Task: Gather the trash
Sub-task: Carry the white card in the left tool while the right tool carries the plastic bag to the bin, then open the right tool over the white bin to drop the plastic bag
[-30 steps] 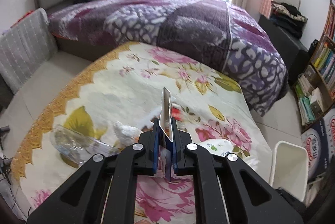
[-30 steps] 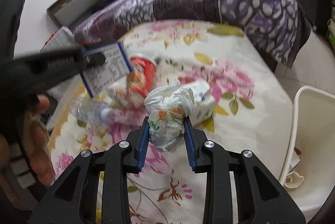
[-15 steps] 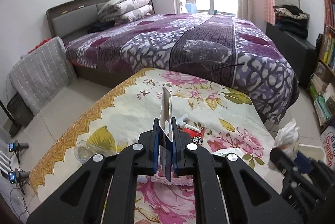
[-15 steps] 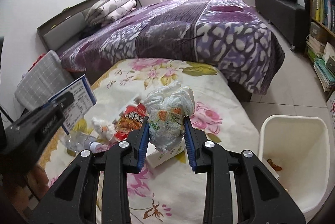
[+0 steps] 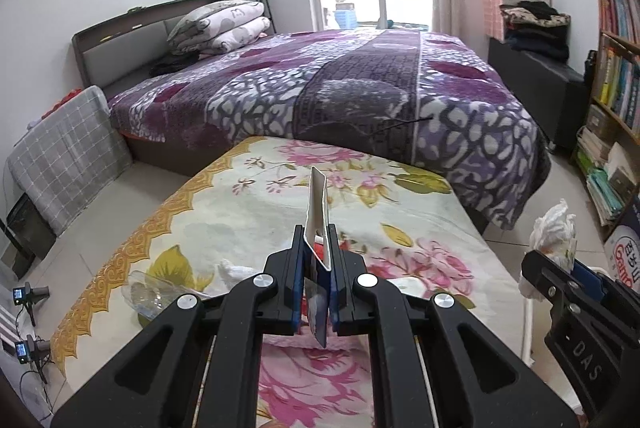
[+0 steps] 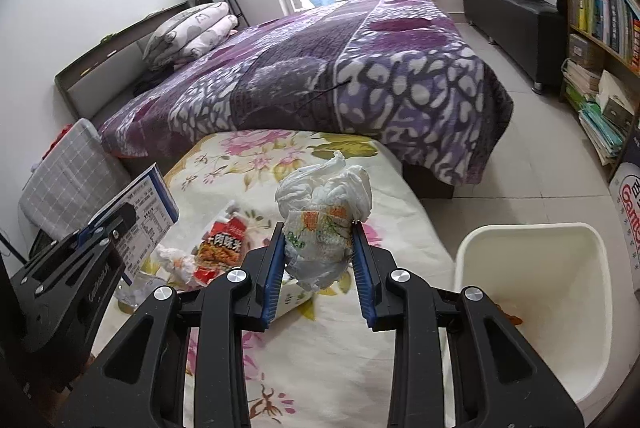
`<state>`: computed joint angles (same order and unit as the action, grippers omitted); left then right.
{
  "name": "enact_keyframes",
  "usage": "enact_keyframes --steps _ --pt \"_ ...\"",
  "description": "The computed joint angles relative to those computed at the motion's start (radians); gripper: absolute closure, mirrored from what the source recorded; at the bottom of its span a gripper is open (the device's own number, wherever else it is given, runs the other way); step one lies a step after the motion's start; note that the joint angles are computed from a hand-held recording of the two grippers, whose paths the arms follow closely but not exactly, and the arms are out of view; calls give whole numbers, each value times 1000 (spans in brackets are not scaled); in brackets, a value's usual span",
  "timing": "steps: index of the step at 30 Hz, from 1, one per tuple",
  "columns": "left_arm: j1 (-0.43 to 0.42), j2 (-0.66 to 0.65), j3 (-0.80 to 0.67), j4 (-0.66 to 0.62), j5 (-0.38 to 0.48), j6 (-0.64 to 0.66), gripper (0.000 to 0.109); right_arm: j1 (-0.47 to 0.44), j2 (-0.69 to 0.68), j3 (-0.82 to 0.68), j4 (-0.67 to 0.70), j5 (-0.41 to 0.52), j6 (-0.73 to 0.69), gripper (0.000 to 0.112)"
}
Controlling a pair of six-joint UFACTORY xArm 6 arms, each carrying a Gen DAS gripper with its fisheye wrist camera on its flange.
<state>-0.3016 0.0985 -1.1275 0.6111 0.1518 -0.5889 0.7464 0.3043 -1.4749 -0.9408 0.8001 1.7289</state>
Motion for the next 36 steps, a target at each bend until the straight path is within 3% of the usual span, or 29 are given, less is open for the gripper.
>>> enact_keyframes --steps 18,24,27,29,36 --pt "-122 -29 28 14 -6 -2 99 -19 -204 223 26 67 79 82" --pt "-176 -27 34 -63 -9 62 99 -29 -274 295 84 111 89 80" --pt "-204 -22 32 -117 -10 104 99 -34 -316 339 101 130 110 72" --pt "-226 -20 32 -164 -10 140 99 -31 -344 366 95 152 138 55" --pt "-290 -8 24 -285 -1 236 99 -34 -457 472 82 201 219 42"
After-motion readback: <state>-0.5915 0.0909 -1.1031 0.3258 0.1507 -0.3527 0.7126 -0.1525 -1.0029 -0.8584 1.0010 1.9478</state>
